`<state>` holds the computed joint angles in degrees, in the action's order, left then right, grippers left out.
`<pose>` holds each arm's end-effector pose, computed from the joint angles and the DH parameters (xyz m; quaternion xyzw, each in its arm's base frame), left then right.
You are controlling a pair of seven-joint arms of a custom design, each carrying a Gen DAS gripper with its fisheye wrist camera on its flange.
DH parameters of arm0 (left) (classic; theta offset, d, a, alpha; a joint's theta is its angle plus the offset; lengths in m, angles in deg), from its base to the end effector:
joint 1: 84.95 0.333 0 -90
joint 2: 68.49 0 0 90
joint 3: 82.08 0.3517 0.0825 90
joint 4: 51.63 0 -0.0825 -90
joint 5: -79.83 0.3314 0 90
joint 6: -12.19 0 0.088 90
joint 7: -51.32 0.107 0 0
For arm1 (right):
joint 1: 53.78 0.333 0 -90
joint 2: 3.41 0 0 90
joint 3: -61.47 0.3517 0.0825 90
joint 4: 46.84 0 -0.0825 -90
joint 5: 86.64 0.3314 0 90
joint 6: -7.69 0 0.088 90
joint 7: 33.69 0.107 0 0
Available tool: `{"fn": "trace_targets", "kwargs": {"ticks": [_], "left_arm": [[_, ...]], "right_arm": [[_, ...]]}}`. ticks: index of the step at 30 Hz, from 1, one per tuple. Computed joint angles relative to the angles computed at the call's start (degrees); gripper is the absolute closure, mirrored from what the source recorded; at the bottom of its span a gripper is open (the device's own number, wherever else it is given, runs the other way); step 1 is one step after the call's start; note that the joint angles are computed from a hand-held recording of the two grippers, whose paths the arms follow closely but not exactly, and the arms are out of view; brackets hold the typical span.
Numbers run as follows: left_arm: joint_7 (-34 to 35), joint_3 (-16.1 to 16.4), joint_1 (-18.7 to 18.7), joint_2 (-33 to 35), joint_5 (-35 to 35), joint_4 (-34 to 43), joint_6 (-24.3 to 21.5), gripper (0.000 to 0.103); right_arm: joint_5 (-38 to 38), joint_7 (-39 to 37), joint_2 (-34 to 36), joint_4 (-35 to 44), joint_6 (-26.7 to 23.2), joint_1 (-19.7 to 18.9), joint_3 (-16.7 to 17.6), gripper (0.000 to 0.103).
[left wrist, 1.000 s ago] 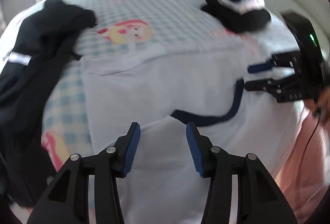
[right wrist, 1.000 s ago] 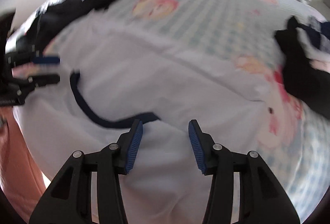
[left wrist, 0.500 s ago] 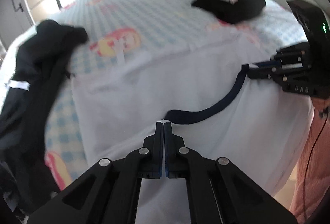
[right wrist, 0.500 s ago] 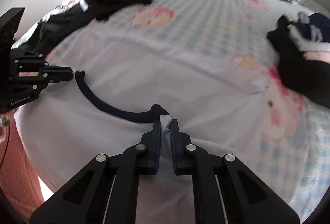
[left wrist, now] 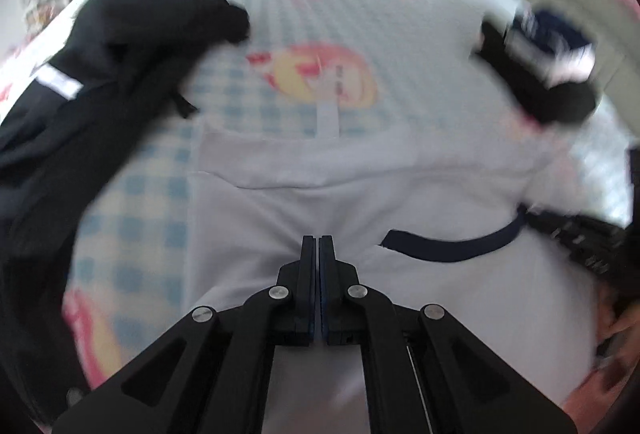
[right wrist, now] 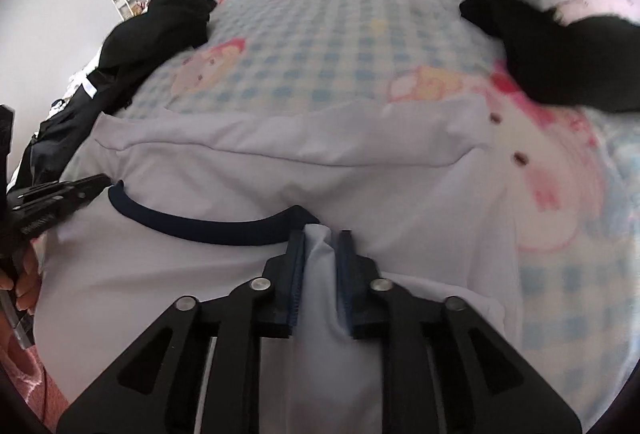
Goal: Fold clothes
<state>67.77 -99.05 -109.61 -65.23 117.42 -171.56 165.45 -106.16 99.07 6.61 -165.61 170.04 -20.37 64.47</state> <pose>0.4015 -0.3773 0.5149 -0.6852 0.6524 -0.2879 0.1482 0.4601 0.3584 0.4791 -0.7325 0.6113 -0.1182 0.2753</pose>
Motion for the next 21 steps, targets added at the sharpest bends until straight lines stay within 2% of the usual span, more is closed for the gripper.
{"fn": "trace_targets", "kwargs": {"ticks": [1,3,5,6,8,10,13,15,18,20,21], "left_arm": [[-0.6,0.02,0.09,-2.44,-0.51,-1.64,0.37,0.098],[-3.8,-0.9,0.19,-8.75,-0.02,-5.22,-1.8,0.089],[-8.12,-2.44,1.06,-14.23,0.55,-9.12,-2.28,0.062],[-11.02,-3.23,1.77,-16.95,0.86,-11.6,-1.49,0.06],[-16.78,-5.19,2.99,-21.19,1.09,-16.31,1.61,0.06],[-20.83,-7.9,3.94,-23.09,1.2,-18.81,2.01,0.062],[-25.85,-12.24,4.94,-22.59,4.02,-19.66,3.45,0.068],[-25.56,-14.07,4.05,-19.34,5.76,-17.5,2.71,0.068],[-20.89,-14.33,0.24,-13.71,4.06,-12.72,-5.5,0.066],[-17.3,-11.8,-2.55,-13.07,-2.24,-12.95,-7.32,0.064],[-17.06,-10.41,-3.51,-13.99,-4.45,-14.2,-6.62,0.065]], "right_arm": [[-1.29,1.45,-1.49,-1.21,1.21,0.33,-0.6,0.08],[-2.07,3.58,-4.95,-3.71,3.12,-0.31,-0.39,0.078],[-0.74,4.82,-9.16,-6.68,3.56,-1.61,1.2,0.075],[-1.79,7.03,-11.6,-8.65,3.86,-2.14,1.97,0.07],[-3.85,10.96,-16.05,-13.06,4.8,-3.33,4.2,0.068],[-4.23,12.76,-18.06,-15.18,4.57,-4.34,6.8,0.068],[-9.9,17.77,-19.98,-17.59,2.99,-7.74,12.83,0.068],[-13.88,21.2,-20.54,-18.08,-0.08,-9.92,17.1,0.068],[-13.85,22.19,-21.36,-19.64,-3.51,-9.44,18.48,0.069],[-12.37,21.9,-22.96,-22.19,-3.23,-8.98,17.95,0.069],[-10.62,21.48,-24.44,-24.02,-2.29,-8.8,17.22,0.069]]}}
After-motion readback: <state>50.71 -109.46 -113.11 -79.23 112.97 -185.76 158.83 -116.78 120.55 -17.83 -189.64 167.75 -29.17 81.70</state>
